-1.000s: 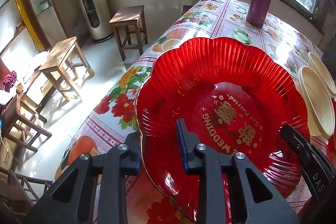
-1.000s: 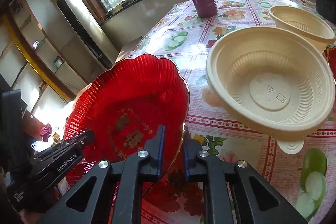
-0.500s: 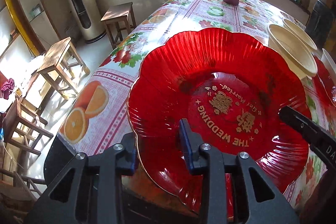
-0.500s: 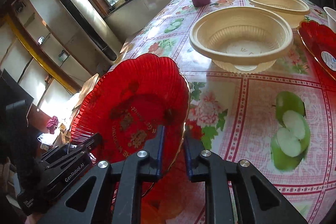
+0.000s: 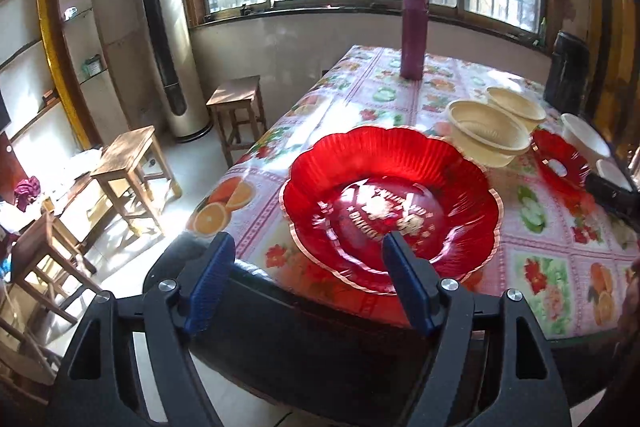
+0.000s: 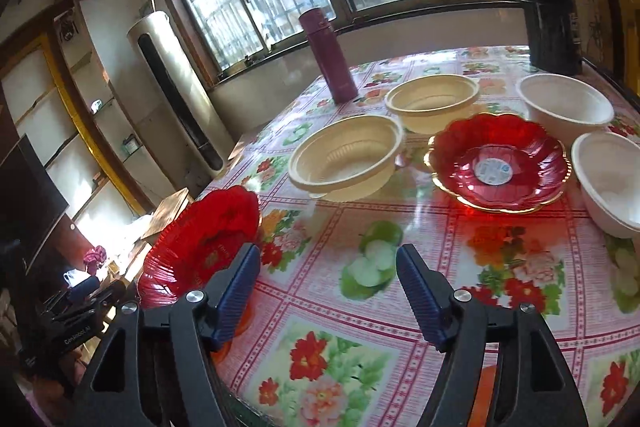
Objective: Organize plates and bowls
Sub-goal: 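Slide the red wedding plate toward the table edge and open the left tool, then reach the left tool to the small red sticker plate and grasp its rim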
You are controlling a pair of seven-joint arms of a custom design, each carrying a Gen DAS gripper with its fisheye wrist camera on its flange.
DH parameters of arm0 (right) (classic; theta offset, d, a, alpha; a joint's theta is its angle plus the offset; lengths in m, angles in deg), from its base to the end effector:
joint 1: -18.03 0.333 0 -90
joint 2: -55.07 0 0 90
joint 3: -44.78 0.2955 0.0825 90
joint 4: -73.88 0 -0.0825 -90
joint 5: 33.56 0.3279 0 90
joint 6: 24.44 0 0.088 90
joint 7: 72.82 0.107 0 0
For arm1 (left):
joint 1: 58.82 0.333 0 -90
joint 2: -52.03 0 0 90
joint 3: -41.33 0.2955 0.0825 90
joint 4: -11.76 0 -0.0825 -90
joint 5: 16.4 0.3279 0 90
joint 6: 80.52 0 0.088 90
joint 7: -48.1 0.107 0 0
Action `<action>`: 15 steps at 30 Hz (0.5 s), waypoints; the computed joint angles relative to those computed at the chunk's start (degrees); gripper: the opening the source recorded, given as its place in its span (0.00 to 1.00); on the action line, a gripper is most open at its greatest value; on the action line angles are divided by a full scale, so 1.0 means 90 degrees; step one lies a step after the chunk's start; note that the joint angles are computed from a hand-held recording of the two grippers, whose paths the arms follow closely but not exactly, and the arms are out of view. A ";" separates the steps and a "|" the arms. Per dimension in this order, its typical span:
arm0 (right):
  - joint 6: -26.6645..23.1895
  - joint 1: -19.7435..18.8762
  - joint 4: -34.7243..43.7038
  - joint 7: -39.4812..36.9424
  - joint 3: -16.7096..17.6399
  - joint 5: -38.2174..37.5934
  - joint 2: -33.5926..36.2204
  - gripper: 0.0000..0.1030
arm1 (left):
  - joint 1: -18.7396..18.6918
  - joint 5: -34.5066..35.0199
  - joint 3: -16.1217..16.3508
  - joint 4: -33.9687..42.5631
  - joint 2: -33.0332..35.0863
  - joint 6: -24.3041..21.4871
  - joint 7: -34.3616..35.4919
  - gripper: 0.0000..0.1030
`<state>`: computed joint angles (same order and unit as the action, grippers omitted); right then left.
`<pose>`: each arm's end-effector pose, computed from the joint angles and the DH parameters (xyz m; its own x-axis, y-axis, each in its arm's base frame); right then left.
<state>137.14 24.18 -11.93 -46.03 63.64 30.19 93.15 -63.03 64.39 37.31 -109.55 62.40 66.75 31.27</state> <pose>0.6562 0.2009 0.3552 0.5344 -0.7630 -0.3637 -0.6569 -0.1042 -0.7467 0.5309 -0.0919 0.3633 0.5492 -0.8353 -0.0247 -0.5375 -0.3305 -0.7758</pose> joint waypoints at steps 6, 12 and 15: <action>0.0133 -0.0483 0.0049 0.0202 -0.0126 0.0478 0.0058 0.75 | -0.0109 0.1234 -0.0117 0.0969 0.0478 0.1076 -0.0651 0.80; -0.0061 -0.0574 0.0345 0.0892 -0.0441 0.0073 0.0241 0.75 | 0.0123 -0.1473 -0.0458 0.2657 0.1830 0.2119 0.2464 0.80; -0.0563 -0.0668 0.0988 0.1575 -0.0523 -0.0345 0.0659 0.75 | 0.0052 -0.2407 -0.0705 0.3520 0.2446 0.1832 0.3485 0.80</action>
